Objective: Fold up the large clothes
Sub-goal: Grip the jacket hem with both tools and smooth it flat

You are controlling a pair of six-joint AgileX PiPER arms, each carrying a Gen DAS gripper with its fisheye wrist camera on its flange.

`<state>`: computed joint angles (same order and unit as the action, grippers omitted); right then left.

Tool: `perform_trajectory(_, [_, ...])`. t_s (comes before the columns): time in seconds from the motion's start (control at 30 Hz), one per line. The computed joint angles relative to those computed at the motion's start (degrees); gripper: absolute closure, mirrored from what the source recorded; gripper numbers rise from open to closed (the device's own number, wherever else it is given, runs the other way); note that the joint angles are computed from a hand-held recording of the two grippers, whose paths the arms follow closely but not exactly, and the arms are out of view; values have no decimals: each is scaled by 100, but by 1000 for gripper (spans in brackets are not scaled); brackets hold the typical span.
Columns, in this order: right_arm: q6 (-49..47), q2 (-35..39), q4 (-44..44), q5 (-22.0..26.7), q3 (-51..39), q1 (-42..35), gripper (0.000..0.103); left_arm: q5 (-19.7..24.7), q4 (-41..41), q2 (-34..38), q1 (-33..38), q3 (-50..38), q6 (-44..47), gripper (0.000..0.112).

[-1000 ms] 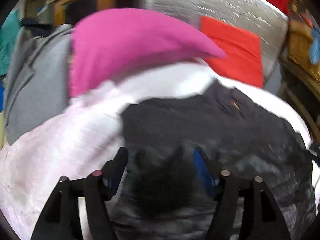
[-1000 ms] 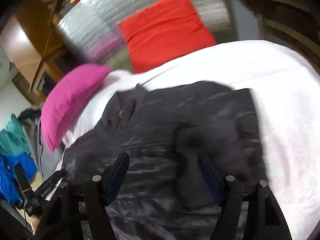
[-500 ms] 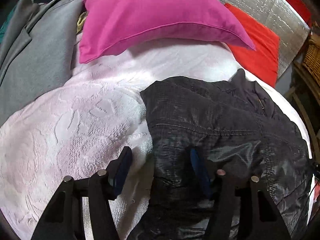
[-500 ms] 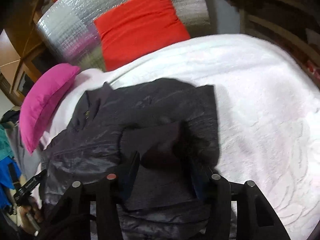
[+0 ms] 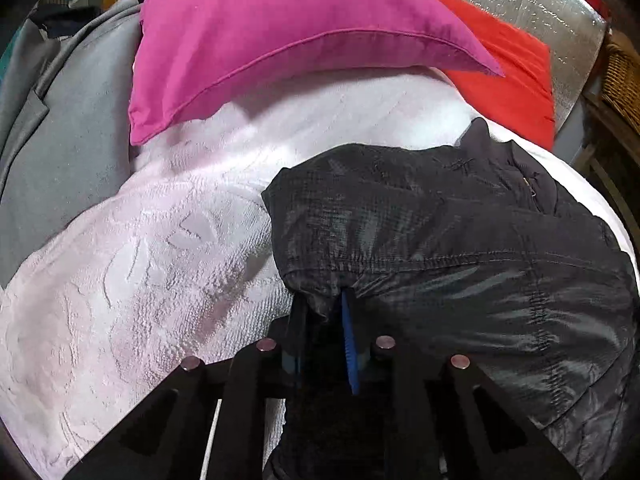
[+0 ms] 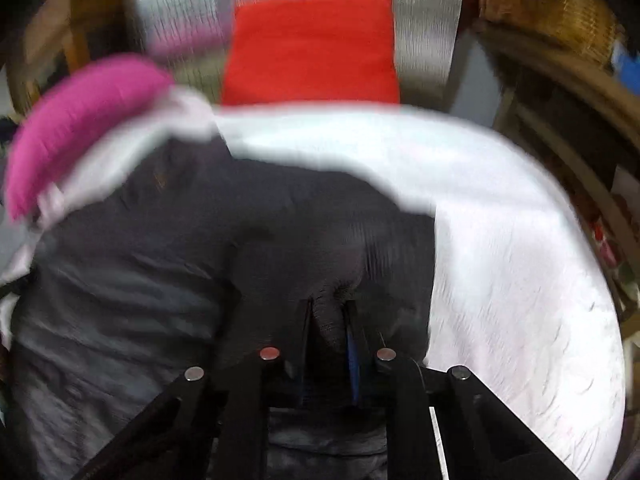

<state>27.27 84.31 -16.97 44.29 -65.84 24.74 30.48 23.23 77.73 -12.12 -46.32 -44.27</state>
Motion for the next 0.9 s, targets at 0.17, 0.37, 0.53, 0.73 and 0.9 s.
perform_trajectory(0.17, [49, -544, 309, -37, 91, -204, 76, 527, 429, -702, -159, -26, -437, 63])
perform_trajectory(0.37, [938, -1122, -385, -119, 71, 467, 40, 1084, 1830, -1572, -1283, 207, -2108, 52])
perform_trajectory(0.53, [1205, -570, -848, -152, 187, 1312, 39, 1582, 2680, -836, -2713, 254, -3149, 51])
perform_trajectory(0.73, [1147, -16, -803, -43, 275, 1277, 39, 1477, 2474, 117, -2630, 76, -2855, 49])
perform_trajectory(0.9, [774, -495, -232, 46, 14, 1035, 39, 1747, 2130, -265, -2551, -207, -2519, 50])
